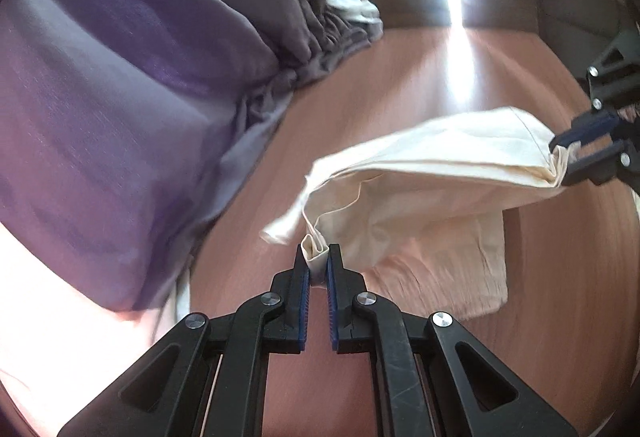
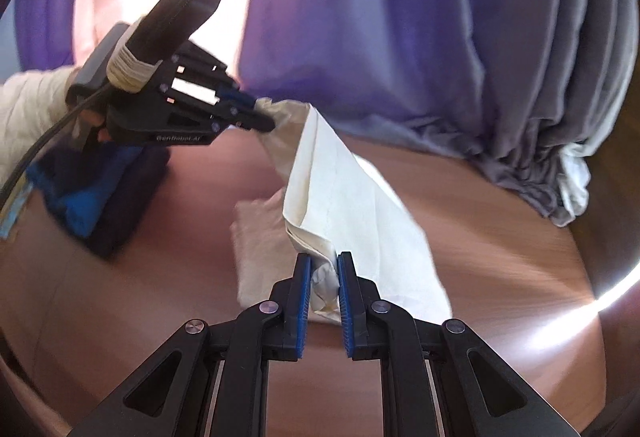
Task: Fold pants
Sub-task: 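Lift the cream shorts with both grippers and fold them over onto themselves, then open both grippers to release the folded shorts on the table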
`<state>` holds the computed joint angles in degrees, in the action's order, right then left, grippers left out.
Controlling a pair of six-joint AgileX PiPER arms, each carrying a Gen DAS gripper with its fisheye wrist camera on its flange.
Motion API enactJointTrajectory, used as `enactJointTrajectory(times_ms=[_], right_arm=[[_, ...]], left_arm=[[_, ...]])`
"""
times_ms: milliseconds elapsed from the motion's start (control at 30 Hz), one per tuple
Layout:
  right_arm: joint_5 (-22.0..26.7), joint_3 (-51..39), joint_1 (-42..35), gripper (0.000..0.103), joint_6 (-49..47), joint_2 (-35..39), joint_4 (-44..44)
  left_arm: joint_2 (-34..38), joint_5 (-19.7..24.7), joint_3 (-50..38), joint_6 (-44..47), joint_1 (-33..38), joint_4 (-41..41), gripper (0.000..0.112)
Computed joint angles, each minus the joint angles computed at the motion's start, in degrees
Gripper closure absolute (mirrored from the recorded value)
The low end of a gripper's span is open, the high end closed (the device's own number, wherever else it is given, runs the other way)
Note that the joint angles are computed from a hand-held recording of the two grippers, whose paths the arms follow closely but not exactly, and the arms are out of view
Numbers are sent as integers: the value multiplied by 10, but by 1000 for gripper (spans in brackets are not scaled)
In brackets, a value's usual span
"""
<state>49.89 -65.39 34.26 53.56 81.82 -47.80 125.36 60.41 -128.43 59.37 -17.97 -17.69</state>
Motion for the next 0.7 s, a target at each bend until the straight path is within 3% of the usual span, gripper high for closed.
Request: enactJointTrajectory(times_ms=[100,267,333,400,467,567,700], right_arm=[[-6,8,1,89,-31,5,30],[-24,22,-5,89,-88,9,81],[-29,26,-12,89,-108,11,104],[-31,31,-15,89,-120,10,115],[-37,33,-25,88,-142,11,126],[-45,41,-29,88,-170,10,147],[-48,46,-15,67,-181,3,153]], left_arm=[[-41,-51,96,26,-6,13,103],[-56,-65,125,24,-11,27,101],[-73,-105,159,26,-18,44,98],[-91,-129,190,24,-23,62,86],[-115,-161,231,2,-34,106,50],[-143,-178,270,-33,-45,157,48],[-176,-182,300,-143,-60,230,48]])
